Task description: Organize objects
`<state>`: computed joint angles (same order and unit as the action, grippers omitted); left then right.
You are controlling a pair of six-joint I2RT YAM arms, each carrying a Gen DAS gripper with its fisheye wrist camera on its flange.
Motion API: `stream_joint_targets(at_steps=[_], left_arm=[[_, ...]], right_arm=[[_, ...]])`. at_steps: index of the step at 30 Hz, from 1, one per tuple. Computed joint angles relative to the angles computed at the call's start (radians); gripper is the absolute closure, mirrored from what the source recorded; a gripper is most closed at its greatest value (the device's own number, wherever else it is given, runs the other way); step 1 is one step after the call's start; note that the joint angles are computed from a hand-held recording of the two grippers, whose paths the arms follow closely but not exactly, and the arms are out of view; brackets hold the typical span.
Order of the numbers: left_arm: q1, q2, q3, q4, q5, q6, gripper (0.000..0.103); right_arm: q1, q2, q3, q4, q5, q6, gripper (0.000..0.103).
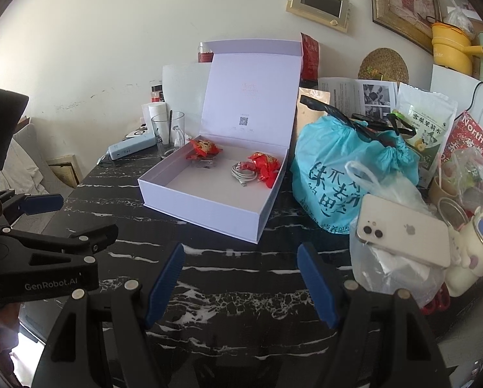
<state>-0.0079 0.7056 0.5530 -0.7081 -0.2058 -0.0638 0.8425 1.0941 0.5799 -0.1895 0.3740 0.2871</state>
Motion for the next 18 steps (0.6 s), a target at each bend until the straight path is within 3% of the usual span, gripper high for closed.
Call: stream_joint_targets(at_steps=[9,18], left_arm=[[0.075,-0.029,-0.066,-0.027,0.093,0.019,0.014],[0.134,-0.036,-0.069,-0.031,0.12,0.047,0.014]], right_arm=[[0.035,0.016,-0.026,0.007,0.002,0.033,0.03],[0.027,0.045,0.025,-0.057,0.0,0.054,0.03]])
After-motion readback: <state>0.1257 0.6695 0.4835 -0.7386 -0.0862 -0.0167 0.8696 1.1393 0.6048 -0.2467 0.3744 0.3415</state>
